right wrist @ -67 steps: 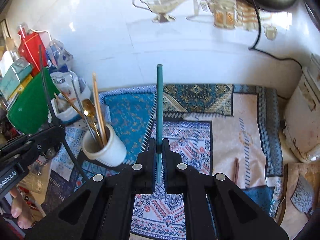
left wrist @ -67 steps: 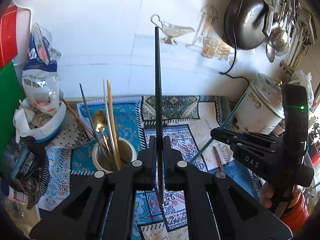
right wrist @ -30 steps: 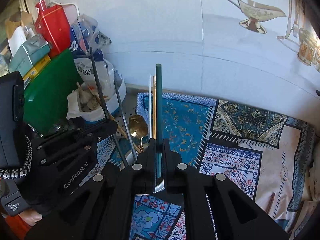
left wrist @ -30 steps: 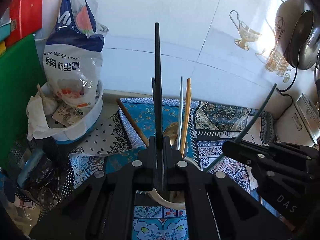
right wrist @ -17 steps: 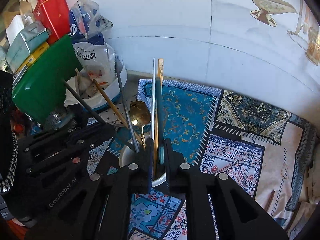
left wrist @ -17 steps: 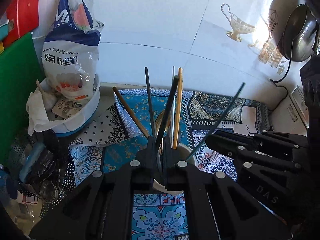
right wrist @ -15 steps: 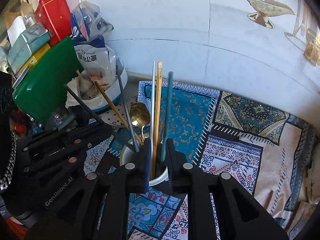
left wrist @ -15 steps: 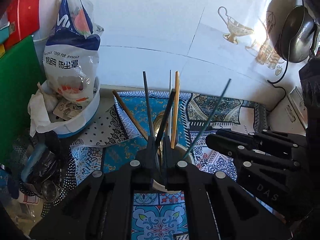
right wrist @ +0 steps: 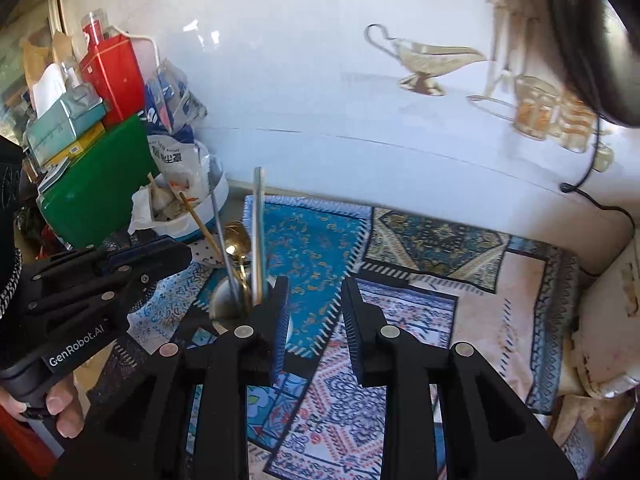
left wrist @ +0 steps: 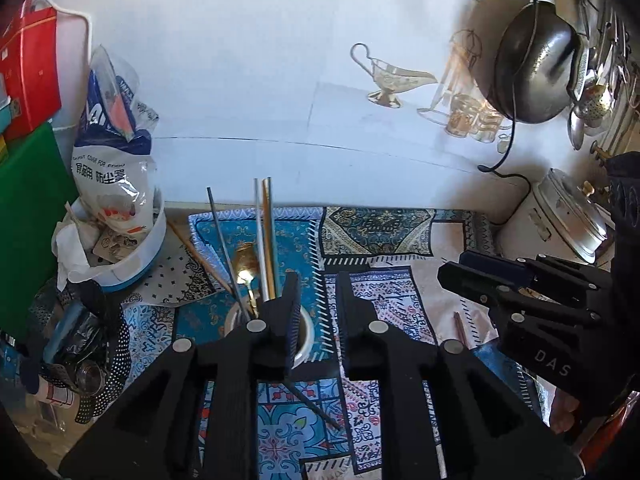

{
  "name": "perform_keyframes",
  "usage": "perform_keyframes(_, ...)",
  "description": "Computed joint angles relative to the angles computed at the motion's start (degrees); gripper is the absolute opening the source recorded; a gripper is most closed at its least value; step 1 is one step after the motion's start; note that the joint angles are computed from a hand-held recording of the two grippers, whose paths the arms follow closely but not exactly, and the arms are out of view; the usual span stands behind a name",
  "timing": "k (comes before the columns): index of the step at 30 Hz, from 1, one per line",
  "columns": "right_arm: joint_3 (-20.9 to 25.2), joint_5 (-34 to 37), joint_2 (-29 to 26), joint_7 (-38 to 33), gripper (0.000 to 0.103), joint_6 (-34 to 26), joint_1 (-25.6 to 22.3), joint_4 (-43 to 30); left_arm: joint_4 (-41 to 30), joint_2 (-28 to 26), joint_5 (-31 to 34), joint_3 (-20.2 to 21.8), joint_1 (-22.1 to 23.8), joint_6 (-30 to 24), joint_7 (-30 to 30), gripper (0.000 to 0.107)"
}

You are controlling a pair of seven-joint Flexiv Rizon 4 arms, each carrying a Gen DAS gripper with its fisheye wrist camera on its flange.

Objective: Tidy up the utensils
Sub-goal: 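Lower both chopsticks into the white cup and open both tools, then move the left tool to a brownish-pink chopstick while the right tool moves to the pink chopstick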

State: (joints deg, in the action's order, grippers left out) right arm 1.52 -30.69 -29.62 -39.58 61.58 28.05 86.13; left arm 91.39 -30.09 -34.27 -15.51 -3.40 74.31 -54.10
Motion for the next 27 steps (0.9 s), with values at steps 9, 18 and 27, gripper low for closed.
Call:
perform_keyframes(9, -2.3, -8.1, 9.7, 10.2, 0.027, 1.8, -2.5, 14.2, -2.2, -1.5, 3.1, -0.4, -5.1, -2.8, -1.0, 0.023)
perform_keyframes(18, 0.5, -8.9, 16.0, 17.0, 0.027, -0.3, -9.0, 25.6, -9.1, -7.7, 11.8, 3.6, -12.6, -13.1, -7.5, 0.023)
perform_keyframes(27, 3.1, -3.3, 18.6, 18.4, 0.027, -3.5, -13.1, 33.4, -17.8, -16.3, 19.1, 6.6, -18.1, -26.9, -15.1, 0.023)
